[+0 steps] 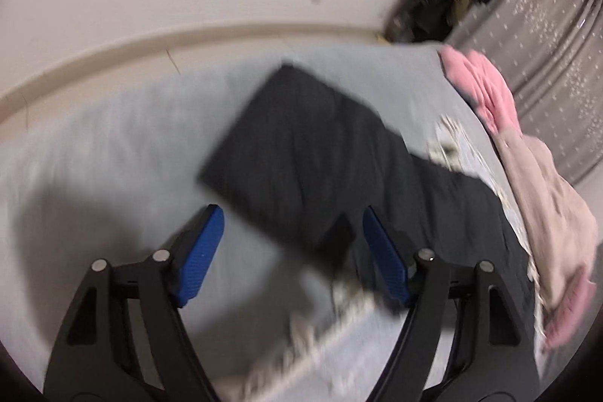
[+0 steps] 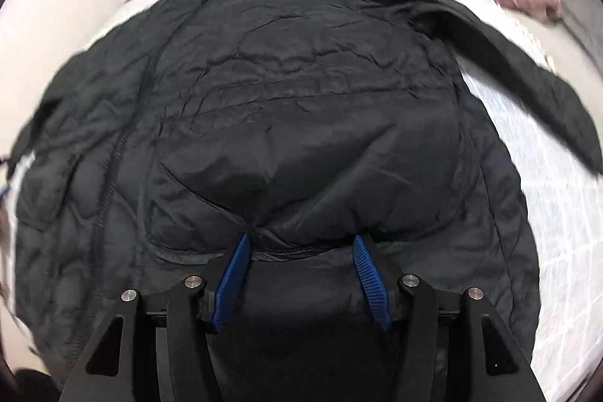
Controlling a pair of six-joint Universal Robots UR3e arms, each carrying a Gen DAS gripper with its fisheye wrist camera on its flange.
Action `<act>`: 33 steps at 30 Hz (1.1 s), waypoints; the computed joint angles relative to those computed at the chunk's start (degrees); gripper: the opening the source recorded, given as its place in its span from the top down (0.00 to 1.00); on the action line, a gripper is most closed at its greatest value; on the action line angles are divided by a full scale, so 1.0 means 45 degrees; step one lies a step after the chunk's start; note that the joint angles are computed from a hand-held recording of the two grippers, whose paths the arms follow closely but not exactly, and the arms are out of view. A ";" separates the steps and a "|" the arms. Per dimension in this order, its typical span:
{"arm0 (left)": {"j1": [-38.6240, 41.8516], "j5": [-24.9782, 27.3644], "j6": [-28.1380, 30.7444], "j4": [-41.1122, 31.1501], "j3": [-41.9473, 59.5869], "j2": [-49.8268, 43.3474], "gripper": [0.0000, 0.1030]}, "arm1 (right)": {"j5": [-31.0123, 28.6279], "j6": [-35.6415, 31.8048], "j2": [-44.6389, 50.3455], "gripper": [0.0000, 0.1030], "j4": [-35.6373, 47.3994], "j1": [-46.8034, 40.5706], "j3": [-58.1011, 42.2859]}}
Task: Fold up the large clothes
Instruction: 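Release the jacket and reposition the left gripper over the sleeve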
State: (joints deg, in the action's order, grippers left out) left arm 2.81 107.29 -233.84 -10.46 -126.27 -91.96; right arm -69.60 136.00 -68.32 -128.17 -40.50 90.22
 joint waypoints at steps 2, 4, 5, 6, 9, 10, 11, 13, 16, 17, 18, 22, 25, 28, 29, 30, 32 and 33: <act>-0.0032 0.0613 0.0247 0.0067 0.0683 -0.0733 0.55 | -0.0076 0.0031 0.0136 0.42 -0.0221 0.0127 -0.0016; 0.0202 0.0465 0.0425 0.0208 0.0980 -0.1097 0.86 | -0.0065 0.0059 0.0270 0.41 -0.0444 0.0203 0.0010; 0.0375 0.0348 0.0383 0.0411 0.0971 -0.1172 0.95 | -0.0075 0.0044 0.0318 0.40 -0.0559 0.0237 0.0038; 0.0463 0.0515 0.0339 0.0626 0.0951 -0.1211 0.95 | -0.0097 0.0021 0.0350 0.40 -0.0648 0.0273 0.0045; -0.0017 0.2835 0.0080 -0.0470 0.1673 -0.1314 0.95 | -0.0133 0.0015 0.0449 0.39 -0.0873 0.0299 0.0079; -0.0103 0.3406 0.0155 -0.1176 0.2103 -0.1495 0.95 | -0.0167 0.0084 0.0508 0.38 -0.0966 0.0379 0.0061; -0.0314 0.4237 0.0242 -0.2511 0.2978 -0.1967 0.95 | -0.0154 0.0070 0.0529 0.38 -0.1011 0.0405 0.0063; -0.0311 0.4461 0.0183 -0.5266 0.4601 -0.2648 0.92 | -0.0165 0.0057 0.0651 0.38 -0.1200 0.0542 0.0036; -0.0784 0.5085 -0.0655 -0.7649 0.5886 -0.2835 0.74 | -0.0279 0.0135 0.0764 0.37 -0.1194 0.0638 -0.0136; -0.0955 0.5114 -0.0686 -0.7887 0.5991 -0.2723 0.48 | -0.0285 0.0194 0.0841 0.37 -0.1085 0.0677 -0.0288; -0.1127 0.4977 -0.0601 -0.8033 0.6036 -0.2510 0.36 | -0.0256 0.0222 0.0901 0.37 -0.0834 0.0673 -0.0501; -0.1986 0.4316 -0.0566 -0.8085 0.5731 -0.1502 0.25 | 0.0019 0.0241 0.1289 0.37 0.0586 0.0474 -0.1823; -0.2817 0.3128 -0.0769 -0.8907 0.6013 -0.0895 0.24 | 0.0515 0.0383 0.1590 0.37 0.1842 0.0101 -0.2968; -0.4348 0.2485 -0.2098 -0.9251 0.6363 -0.0747 0.20 | 0.1321 0.0393 0.1505 0.37 0.3026 -0.0525 -0.3600; -0.4858 0.2254 -0.2488 -0.9349 0.6719 -0.0947 0.20 | 0.1646 0.0441 0.1680 0.36 0.3665 -0.0829 -0.4202; -0.5338 0.1804 -0.2648 -0.9611 0.7276 -0.1218 0.20 | 0.1799 0.0476 0.1762 0.36 0.3945 -0.1009 -0.4469; -0.5882 0.1083 -0.2474 -0.9937 0.8196 -0.1653 0.20 | 0.2164 0.0664 0.2371 0.35 0.4925 -0.1565 -0.5851; -0.6389 0.0788 -0.2326 -1.0151 0.8973 -0.2049 0.20 | 0.2259 0.0907 0.2725 0.34 0.5238 -0.1783 -0.6547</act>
